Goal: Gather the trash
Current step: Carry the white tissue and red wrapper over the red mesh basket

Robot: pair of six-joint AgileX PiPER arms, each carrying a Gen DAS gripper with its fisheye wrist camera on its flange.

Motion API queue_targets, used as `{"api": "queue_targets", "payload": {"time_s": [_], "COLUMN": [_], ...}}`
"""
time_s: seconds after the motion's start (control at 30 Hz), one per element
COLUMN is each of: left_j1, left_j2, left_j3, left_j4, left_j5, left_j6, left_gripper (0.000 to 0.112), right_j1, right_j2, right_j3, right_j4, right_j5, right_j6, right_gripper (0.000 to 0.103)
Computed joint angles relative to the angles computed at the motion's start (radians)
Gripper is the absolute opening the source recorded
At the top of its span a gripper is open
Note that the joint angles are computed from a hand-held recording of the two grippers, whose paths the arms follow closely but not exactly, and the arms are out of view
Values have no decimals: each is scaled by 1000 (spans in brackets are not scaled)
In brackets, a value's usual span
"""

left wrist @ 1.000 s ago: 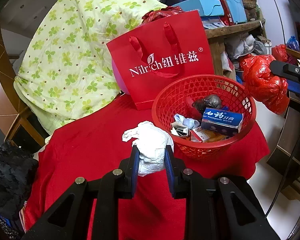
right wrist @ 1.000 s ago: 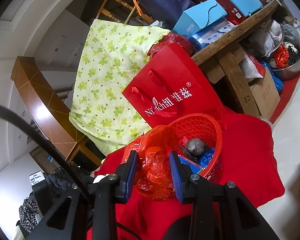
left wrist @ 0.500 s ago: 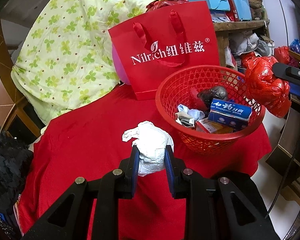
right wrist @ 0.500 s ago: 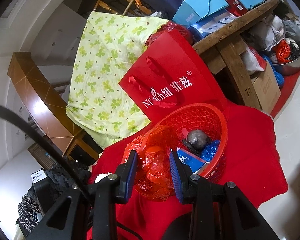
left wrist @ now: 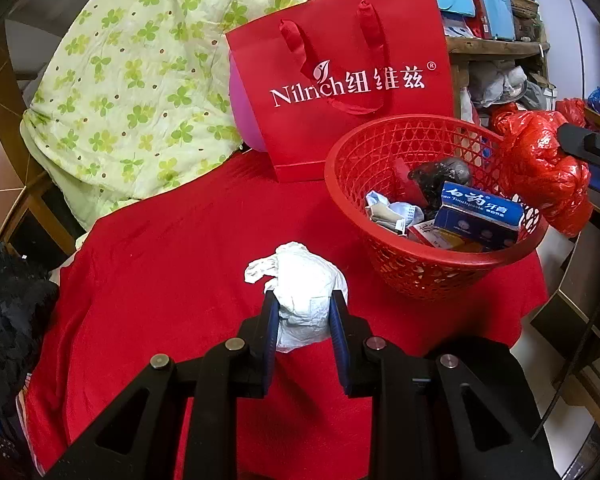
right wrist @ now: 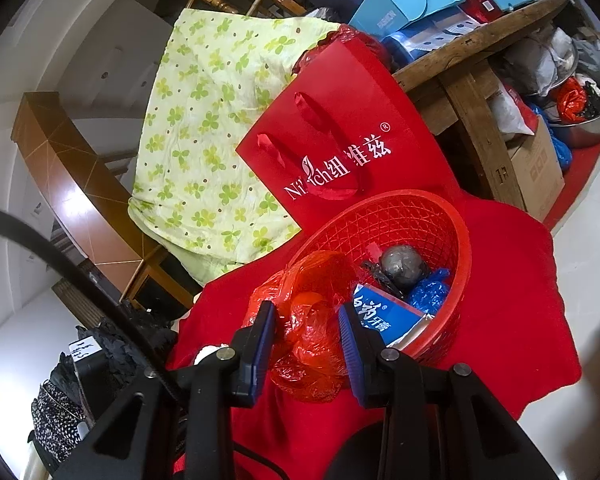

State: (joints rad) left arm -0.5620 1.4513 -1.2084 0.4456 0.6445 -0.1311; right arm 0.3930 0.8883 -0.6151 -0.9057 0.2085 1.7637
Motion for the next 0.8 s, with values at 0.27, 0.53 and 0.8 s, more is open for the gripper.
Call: {"api": "queue_targets", "payload": {"time_s": [0.27,0.53,0.8], "left_j1": [28,51,57], "left_j2": [10,25,42], "left_j3": [-1,-11,-18], "left_j4": [-43,-75,-87], "left_j5": [-7,-6,-2], "left_j6": [31,52,54], "left_gripper": [27,27,27], "right_j1": [14,6,-30], "right_j2": [17,22,9], "right_j3": [-17,-30,-17], "right_j4": [-38,40,111], "right_j5": [26,42,37], "right_j6": [28,-64,-133], "right_gripper": [35,35,35]}}
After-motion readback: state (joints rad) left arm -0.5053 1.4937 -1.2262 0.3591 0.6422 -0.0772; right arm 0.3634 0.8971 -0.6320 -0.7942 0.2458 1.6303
